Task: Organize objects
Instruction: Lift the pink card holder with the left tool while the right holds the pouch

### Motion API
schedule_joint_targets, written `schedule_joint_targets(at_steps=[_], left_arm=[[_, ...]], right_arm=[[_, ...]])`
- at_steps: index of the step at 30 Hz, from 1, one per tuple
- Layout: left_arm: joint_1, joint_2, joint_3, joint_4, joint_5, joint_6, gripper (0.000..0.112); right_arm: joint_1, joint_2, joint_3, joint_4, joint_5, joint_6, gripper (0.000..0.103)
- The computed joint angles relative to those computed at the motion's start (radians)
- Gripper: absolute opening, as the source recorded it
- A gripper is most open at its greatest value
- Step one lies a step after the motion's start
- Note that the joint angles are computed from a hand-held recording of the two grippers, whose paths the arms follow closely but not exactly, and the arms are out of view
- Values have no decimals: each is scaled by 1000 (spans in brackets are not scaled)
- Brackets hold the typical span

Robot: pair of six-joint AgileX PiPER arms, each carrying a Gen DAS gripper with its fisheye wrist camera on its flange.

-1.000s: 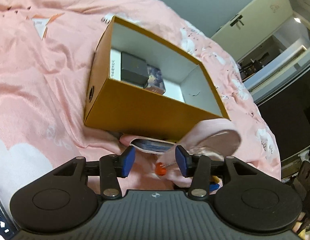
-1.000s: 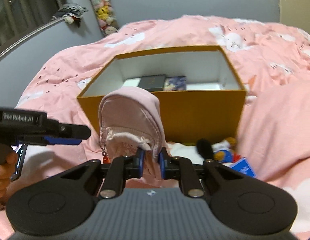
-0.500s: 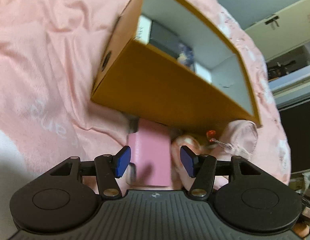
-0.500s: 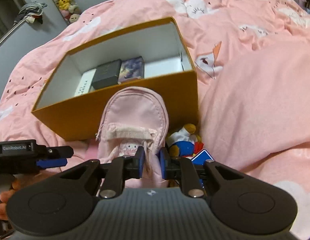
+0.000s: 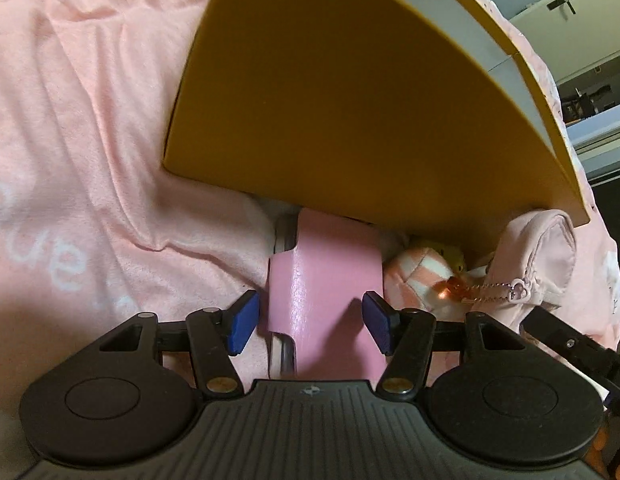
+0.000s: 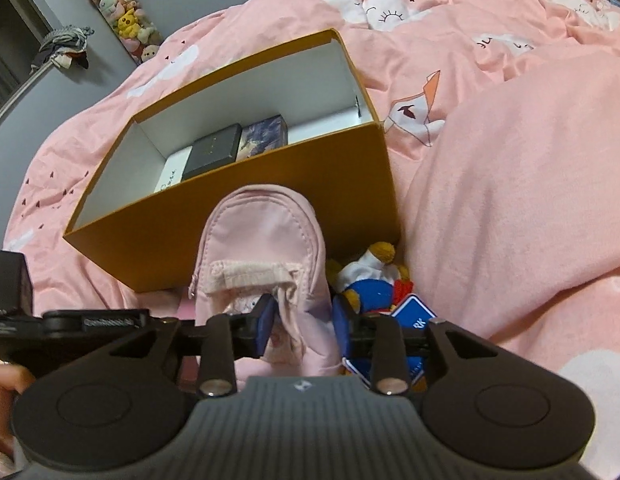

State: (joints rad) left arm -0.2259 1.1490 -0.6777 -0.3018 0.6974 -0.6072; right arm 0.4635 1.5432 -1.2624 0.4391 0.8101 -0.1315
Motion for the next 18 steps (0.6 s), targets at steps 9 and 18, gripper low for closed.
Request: schedule_joint_targets(at_steps=[9,18], left_arm=[[-59,-57,30,71,-38,-98,37],[-291,-210,-35,379,71,-416,22]], right_arm=[[13,-25,28,1,-25,-16,27],[41,-74,17,-50,3,12,15]])
